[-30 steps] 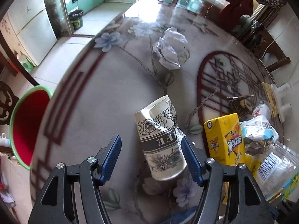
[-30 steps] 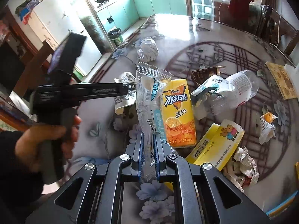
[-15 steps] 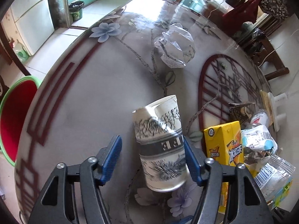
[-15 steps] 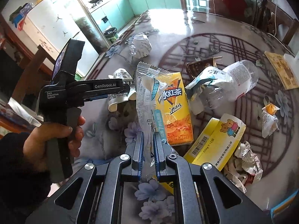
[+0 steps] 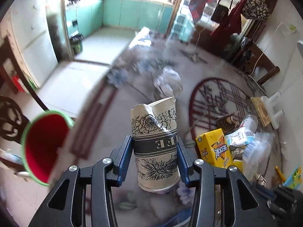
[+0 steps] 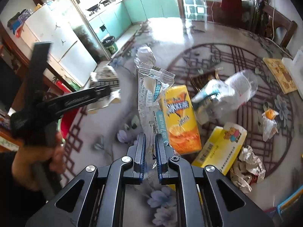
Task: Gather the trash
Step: 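Carry cup and wrapper over the red bucket and open both tools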
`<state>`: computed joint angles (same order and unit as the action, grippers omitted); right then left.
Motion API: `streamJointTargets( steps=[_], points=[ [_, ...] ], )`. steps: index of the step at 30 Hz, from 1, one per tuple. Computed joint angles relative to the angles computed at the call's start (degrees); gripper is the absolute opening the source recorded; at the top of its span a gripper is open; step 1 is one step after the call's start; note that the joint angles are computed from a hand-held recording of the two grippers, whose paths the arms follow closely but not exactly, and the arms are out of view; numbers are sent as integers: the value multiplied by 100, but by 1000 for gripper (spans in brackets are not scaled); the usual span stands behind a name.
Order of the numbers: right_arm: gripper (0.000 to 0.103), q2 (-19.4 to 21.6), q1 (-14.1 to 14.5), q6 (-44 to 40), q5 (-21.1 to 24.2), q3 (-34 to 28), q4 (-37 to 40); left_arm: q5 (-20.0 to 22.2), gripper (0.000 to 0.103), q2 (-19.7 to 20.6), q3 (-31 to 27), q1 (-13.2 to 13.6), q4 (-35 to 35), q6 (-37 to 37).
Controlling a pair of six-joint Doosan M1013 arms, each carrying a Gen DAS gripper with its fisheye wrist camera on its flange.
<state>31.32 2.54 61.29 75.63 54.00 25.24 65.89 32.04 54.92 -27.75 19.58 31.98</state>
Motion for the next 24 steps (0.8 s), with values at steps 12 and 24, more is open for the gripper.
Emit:
streamJointTargets(
  steps=[12,24],
  points=[
    [10,-263,384,94,-720,67,72,20,43,-978,911,-106,1181,-492],
    [10,-385,706,290,-1112,133,-191,-145,43,-1562,1649,23,1325,-775]
  ],
)
